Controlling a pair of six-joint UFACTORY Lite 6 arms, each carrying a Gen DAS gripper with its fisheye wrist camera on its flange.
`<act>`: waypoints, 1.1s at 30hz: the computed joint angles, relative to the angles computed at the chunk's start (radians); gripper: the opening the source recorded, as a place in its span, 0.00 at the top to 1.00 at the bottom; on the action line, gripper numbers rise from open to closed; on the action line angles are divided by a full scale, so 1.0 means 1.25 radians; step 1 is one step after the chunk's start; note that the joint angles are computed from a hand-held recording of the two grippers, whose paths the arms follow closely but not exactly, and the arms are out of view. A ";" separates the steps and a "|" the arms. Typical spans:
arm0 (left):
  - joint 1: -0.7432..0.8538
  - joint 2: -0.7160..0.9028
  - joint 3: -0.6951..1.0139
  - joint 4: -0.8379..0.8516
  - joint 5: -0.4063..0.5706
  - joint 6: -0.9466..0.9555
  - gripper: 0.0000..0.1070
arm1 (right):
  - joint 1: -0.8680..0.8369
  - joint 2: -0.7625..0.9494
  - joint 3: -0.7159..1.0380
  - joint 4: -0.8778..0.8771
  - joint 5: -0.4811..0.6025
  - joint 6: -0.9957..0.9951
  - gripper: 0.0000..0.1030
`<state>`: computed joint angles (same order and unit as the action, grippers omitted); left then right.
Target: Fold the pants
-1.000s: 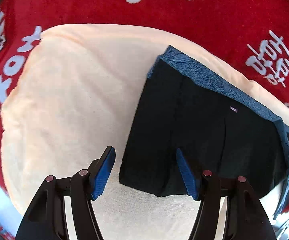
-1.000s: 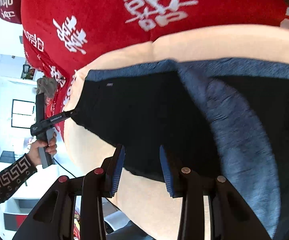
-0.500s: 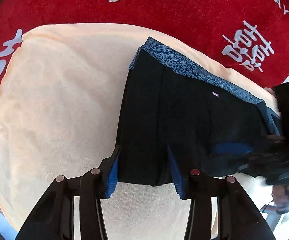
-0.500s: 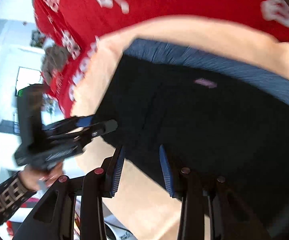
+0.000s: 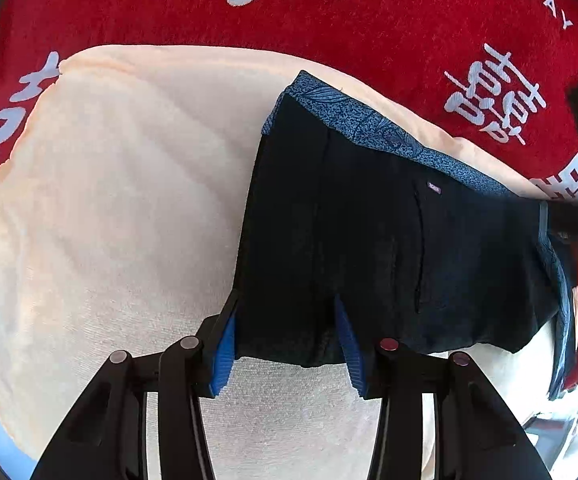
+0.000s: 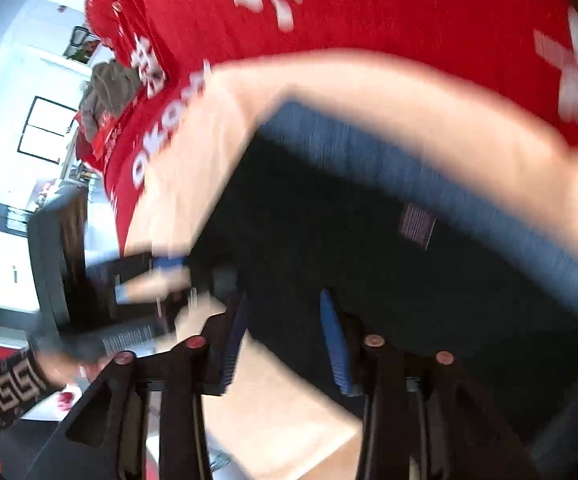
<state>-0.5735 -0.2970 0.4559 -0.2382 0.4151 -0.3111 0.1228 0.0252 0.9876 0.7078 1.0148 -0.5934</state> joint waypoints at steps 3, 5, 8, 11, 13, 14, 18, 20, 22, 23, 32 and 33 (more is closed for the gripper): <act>0.021 -0.025 -0.027 -0.044 -0.014 0.039 0.57 | 0.029 0.218 0.240 -0.023 -0.004 -0.025 0.38; 0.027 -0.030 -0.036 -0.060 -0.024 0.052 0.57 | 0.039 0.334 0.360 -0.037 0.016 -0.019 0.38; 0.041 -0.044 -0.050 -0.088 -0.029 0.086 0.57 | 0.057 0.471 0.495 -0.061 0.050 -0.005 0.39; 0.056 -0.061 -0.059 -0.111 -0.020 0.114 0.57 | 0.083 0.586 0.587 -0.104 0.130 0.020 0.96; 0.059 -0.093 -0.070 -0.095 -0.004 0.099 0.57 | 0.087 0.555 0.564 -0.075 0.136 -0.022 0.96; 0.059 -0.099 -0.075 -0.091 -0.002 0.096 0.57 | 0.085 0.547 0.562 -0.061 0.146 -0.037 0.96; 0.050 -0.085 -0.085 -0.033 -0.026 0.007 0.48 | 0.106 0.575 0.565 -0.128 0.071 0.026 0.92; 0.032 -0.039 -0.057 0.070 -0.020 -0.127 0.32 | 0.098 0.568 0.529 -0.137 -0.005 0.094 0.58; 0.022 -0.046 -0.050 0.114 0.001 -0.188 0.32 | 0.085 0.528 0.492 -0.134 -0.016 0.114 0.55; 0.009 -0.059 -0.046 0.154 0.022 -0.234 0.32 | 0.082 0.488 0.461 -0.132 -0.022 0.124 0.55; -0.148 -0.191 0.062 0.269 0.266 -0.437 0.32 | -0.250 -0.097 0.029 -0.214 0.101 0.031 0.55; -0.175 -0.164 0.088 0.258 0.261 -0.436 0.32 | -0.323 -0.154 -0.006 -0.235 0.141 0.008 0.55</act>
